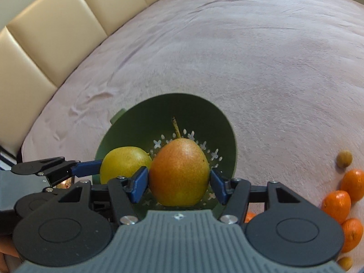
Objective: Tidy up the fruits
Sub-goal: 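Carry both pears into the green colander with left and right tools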
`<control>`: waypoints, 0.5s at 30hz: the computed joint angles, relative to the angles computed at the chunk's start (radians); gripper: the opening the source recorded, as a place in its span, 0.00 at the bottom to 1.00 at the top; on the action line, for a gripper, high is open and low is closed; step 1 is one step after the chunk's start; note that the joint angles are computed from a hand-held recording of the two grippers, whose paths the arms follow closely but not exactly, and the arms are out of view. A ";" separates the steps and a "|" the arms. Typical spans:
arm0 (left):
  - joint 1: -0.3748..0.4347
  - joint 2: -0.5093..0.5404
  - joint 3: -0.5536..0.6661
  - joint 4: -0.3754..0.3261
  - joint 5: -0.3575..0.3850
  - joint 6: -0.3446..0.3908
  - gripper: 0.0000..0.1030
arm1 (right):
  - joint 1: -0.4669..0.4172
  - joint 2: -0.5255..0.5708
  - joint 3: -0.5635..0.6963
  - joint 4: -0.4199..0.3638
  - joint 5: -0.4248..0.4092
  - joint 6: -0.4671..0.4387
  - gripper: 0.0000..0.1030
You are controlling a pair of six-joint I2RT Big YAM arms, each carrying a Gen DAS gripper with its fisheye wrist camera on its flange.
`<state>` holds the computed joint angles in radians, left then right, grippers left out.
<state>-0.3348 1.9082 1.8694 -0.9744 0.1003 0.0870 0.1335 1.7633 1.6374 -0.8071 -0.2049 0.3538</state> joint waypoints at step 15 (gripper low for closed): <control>-0.032 0.021 -0.004 -0.028 -0.098 0.125 0.74 | 0.012 0.144 0.221 -0.254 0.030 -0.159 0.56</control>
<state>-0.3671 1.9296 1.8658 -1.0024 0.0020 0.2123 0.1452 1.9077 1.8584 -1.0612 -0.1745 0.1946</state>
